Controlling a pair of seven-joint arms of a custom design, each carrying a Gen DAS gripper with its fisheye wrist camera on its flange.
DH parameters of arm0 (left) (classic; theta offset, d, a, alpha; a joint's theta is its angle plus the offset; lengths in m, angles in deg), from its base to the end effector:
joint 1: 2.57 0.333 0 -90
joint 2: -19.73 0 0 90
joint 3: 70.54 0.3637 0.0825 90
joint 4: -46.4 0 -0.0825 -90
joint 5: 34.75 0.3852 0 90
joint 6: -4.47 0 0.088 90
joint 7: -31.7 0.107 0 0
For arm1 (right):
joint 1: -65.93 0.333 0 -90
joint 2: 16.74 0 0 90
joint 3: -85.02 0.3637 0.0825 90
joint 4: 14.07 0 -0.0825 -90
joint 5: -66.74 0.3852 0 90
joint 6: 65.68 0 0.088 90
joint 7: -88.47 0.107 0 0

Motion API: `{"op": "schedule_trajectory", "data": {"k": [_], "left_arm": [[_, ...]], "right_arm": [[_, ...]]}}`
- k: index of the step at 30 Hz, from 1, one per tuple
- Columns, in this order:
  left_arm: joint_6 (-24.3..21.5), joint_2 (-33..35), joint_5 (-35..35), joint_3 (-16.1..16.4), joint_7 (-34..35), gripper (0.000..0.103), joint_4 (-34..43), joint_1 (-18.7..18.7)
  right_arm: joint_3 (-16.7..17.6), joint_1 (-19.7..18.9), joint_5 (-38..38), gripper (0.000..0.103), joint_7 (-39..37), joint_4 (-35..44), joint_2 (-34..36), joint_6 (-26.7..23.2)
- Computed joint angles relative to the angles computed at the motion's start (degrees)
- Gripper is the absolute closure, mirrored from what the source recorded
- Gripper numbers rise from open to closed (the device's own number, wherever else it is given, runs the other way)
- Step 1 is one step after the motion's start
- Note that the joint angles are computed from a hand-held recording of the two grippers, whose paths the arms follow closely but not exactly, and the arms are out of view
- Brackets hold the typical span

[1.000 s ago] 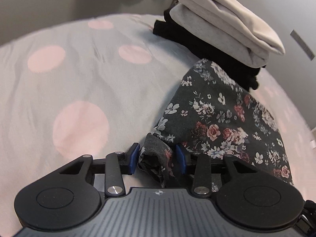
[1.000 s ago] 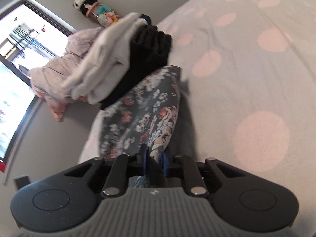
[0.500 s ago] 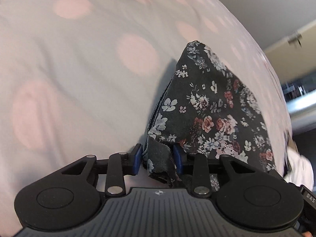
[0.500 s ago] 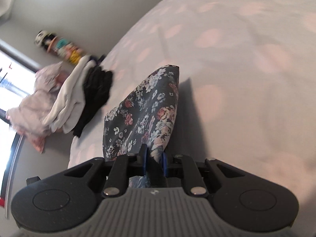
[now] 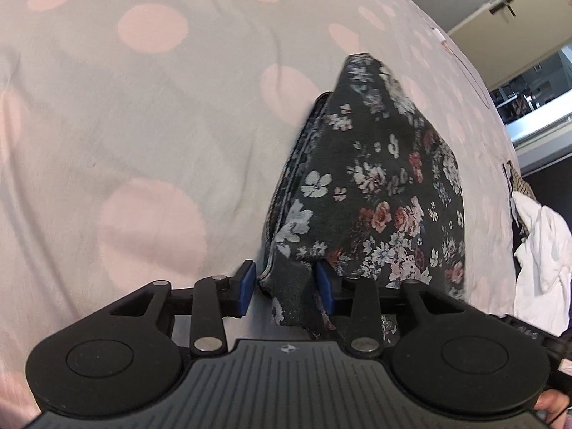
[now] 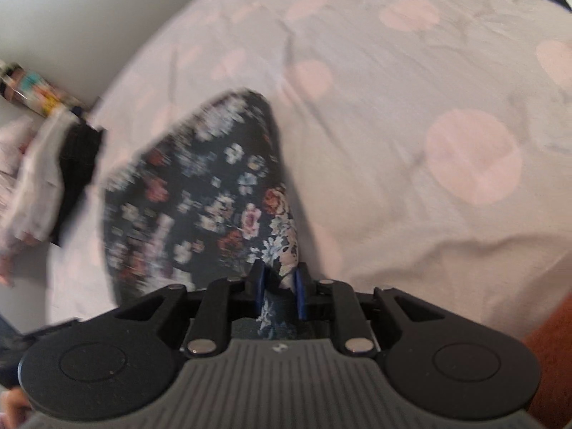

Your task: Fold clothes

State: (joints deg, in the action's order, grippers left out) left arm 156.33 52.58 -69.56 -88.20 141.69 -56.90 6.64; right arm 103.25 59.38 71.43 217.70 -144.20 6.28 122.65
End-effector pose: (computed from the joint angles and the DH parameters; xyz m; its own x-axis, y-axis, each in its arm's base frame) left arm 0.7014 -0.0599 0.3038 0.0011 -0.8830 0.4694 -0.9514 -0.1455 -0.2714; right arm 0.5908 0.1028 0.3023 -0.4359 -0.7565 -0.4875 -0.7002 0.6254 -0.3443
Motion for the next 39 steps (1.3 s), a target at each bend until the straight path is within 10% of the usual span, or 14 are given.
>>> {"op": "schedule_trajectory", "data": {"k": [7, 15, 19, 26, 34, 39], "left_arm": [[4.0, -2.1, -1.4, -0.5, 0.5, 0.054, -2.7, 0.4], [16.2, -5.0, -14.6, -7.3, 6.1, 0.059, -8.0, 6.5], [17.1, -4.9, -16.5, -7.1, 6.0, 0.059, -7.8, 6.3], [17.1, -4.9, -8.1, -2.6, -0.1, 0.059, -8.0, 1.8], [20.0, -4.1, -5.8, -6.5, -1.7, 0.059, -8.6, 5.1], [21.5, -2.7, -6.8, -12.4, 2.2, 0.059, -8.2, 9.8]], "right_arm": [[-4.4, 3.5, 2.3, 0.071, 0.2, -1.3, -0.6, -0.4], [-22.5, 23.3, 9.9, 0.067, 0.4, -7.0, -2.6, 11.7], [-21.2, 23.4, 11.2, 0.060, -2.6, -8.6, -1.9, 19.8], [-23.3, 27.9, 17.7, 0.054, -11.3, -7.2, -1.6, 18.6], [-27.2, 33.5, 27.0, 0.054, -22.6, -3.8, -0.8, 14.4], [-22.6, 27.2, 17.9, 0.054, -24.4, -2.9, -0.8, 16.9]]}}
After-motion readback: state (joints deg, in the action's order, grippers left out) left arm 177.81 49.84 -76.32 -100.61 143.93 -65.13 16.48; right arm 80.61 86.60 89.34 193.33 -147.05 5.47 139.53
